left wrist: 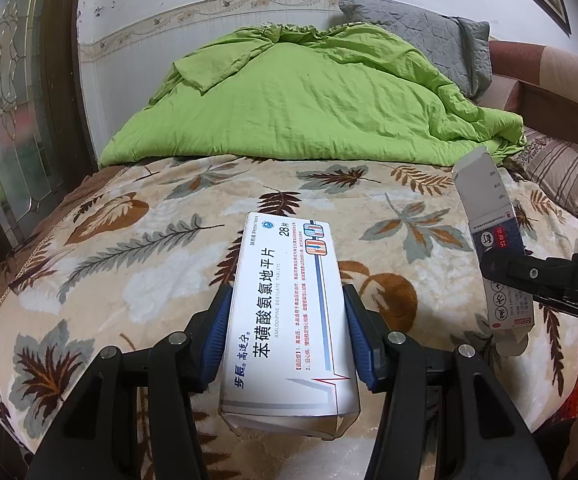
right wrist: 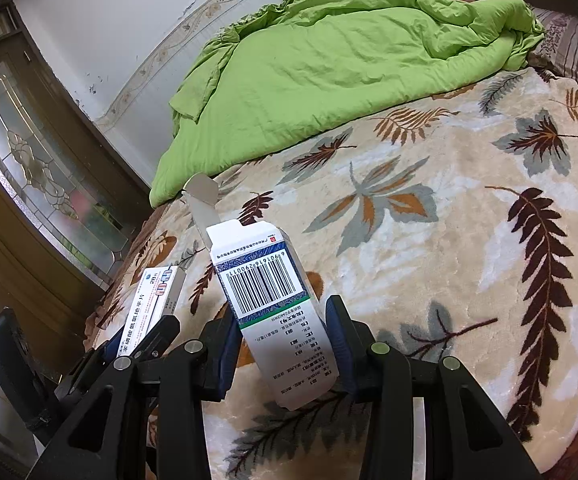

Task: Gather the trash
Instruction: 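Carry both white boxes over the red wastebasket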

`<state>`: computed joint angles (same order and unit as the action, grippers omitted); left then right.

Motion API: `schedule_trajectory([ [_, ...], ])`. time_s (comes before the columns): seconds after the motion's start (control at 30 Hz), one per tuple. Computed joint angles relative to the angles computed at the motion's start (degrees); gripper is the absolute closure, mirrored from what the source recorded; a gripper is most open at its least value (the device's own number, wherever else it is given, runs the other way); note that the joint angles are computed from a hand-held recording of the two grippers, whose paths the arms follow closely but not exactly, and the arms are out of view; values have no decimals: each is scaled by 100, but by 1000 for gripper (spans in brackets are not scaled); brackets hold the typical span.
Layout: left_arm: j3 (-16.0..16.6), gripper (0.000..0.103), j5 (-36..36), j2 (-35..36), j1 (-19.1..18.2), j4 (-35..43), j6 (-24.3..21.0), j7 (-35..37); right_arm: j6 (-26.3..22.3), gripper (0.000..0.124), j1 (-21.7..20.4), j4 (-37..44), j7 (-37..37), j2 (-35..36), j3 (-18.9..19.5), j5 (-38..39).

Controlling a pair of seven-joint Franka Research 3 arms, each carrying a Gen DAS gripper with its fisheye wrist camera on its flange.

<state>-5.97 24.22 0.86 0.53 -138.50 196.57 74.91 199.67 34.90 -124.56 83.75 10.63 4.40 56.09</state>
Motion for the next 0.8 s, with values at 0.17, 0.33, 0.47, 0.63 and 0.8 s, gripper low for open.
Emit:
schedule_trajectory([
  [0.17,-7,51,-150,13,-35,-12,29,178,4,79,1,-6,15,0,-2,-9],
  [0.33,-15,51,-281,6,-62,-33,34,286,16,79,-15,-21,74,-2,18,-69],
  [0.47,-22,51,-347,3,-77,-42,44,339,10,79,-24,-29,93,-6,18,-90],
  [0.63,-32,51,-535,-6,-120,-67,57,499,10,79,4,-21,62,-3,-4,-53],
  [0.8,-47,51,-656,-4,-157,-62,53,610,9,79,-14,-31,84,-10,7,-77],
])
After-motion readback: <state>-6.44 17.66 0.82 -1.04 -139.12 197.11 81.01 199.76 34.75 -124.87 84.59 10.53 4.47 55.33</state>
